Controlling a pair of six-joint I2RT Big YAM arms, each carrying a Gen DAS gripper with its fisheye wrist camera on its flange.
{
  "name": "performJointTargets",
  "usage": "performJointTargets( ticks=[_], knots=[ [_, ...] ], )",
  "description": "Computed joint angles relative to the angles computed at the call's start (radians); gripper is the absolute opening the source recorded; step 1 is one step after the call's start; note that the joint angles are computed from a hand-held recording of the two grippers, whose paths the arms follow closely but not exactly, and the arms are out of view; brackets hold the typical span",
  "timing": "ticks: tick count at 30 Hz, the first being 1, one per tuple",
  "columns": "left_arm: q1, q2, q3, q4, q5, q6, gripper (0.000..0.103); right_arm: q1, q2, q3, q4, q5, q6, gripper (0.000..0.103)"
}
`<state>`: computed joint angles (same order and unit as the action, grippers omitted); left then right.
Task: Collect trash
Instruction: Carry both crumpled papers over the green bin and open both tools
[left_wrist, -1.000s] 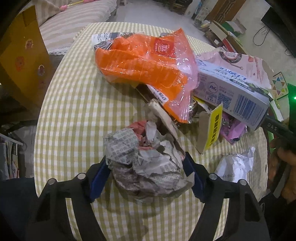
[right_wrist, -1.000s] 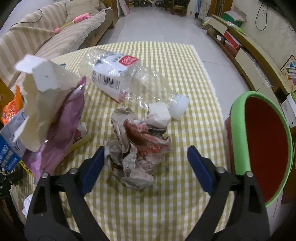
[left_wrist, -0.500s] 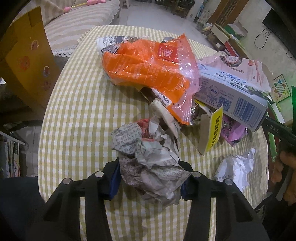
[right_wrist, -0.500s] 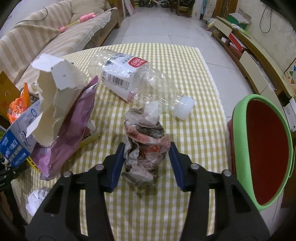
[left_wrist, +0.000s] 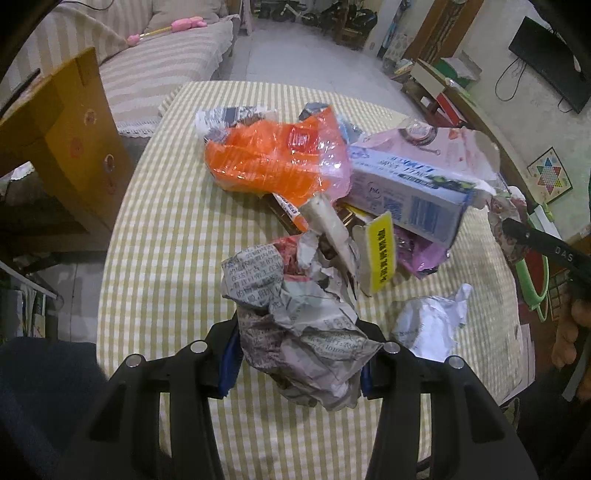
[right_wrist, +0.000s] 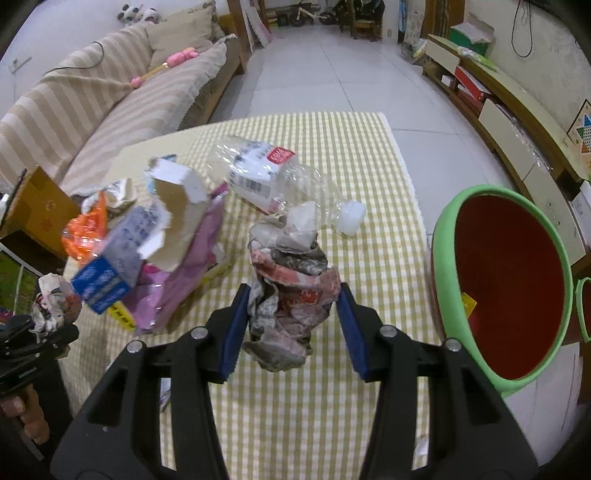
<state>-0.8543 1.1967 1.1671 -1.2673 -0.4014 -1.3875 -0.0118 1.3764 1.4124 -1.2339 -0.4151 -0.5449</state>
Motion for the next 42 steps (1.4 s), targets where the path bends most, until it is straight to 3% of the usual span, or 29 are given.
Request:
performJointTargets(
  ticks=[6, 12, 22, 34, 42],
  knots=[
    [-0.032, -0.004, 0.035, -0.053, -0.051, -0.045, 0.045, -0.029, -0.021, 0.024, -0.029, -0.060, -0.029, 0.046],
    [-0.037, 0.008, 0.084, -0.090, -0.084, -0.044, 0.045, -0.051, -0.035, 0.035, -0.031, -0.090, -0.041, 0.046],
    [-0.021, 0.048, 0.191, -0.084, -0.138, 0.038, 0.045, -0.077, -0.013, 0.076, -0.029, -0.123, -0.016, 0.046],
    [0.035, 0.178, 0.395, -0.012, -0.129, 0.252, 0.045, -0.135, 0.041, 0.135, -0.029, -0.143, 0.014, 0.046],
    [0.074, 0.334, 0.593, 0.065, -0.043, 0.443, 0.045, -0.198, 0.104, 0.212, 0.000, -0.132, 0.088, 0.046]
  ],
)
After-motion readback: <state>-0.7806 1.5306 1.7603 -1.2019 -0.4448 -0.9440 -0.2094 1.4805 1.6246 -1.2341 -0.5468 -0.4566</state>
